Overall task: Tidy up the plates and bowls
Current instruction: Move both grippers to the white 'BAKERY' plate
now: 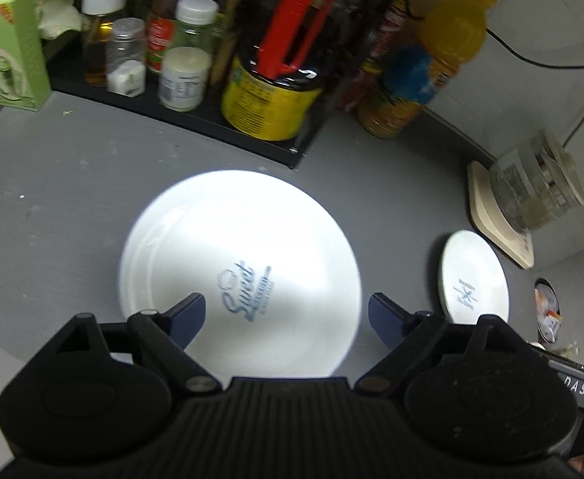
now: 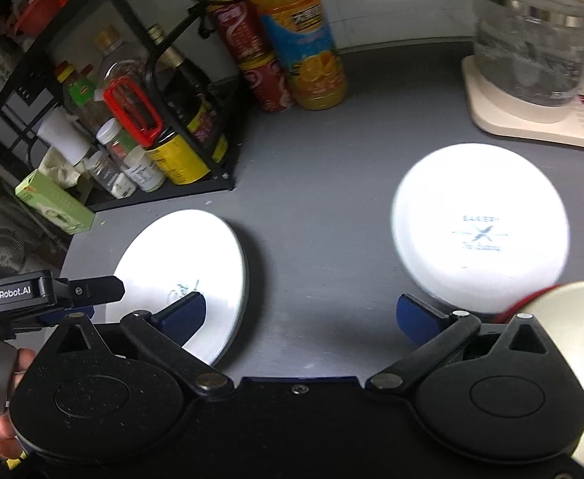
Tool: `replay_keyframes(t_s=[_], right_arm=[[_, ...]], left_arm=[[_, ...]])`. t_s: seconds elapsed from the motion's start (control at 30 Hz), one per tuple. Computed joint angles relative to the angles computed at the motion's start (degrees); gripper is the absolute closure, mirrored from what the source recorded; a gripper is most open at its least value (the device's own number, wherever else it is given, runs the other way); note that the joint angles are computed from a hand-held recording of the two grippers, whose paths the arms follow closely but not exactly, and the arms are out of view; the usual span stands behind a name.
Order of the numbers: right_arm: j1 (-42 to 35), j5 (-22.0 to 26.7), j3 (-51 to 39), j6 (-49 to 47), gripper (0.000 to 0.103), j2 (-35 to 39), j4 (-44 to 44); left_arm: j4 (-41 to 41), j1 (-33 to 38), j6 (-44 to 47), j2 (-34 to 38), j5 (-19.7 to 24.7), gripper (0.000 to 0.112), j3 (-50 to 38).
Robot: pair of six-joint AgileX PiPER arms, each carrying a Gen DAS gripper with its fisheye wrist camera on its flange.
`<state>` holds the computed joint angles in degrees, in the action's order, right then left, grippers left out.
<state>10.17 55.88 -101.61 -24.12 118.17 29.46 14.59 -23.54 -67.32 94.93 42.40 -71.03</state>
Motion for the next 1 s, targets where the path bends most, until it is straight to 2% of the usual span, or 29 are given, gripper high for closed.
replay_keyframes(t_s=[0.6,1.0], right_arm=[[-7.1,-0.2,-1.6,0.4,0.000,-1.5,-0.8],[-9.7,1.1,-9.7,6.7,0.000,3.5,-6.7]], left_arm=[[-6.0,-4.2,11.9,13.8,6.2,0.025,-20.0],[-11.7,-2.9,17.7,24.7,10.1,0.025,-35.5]])
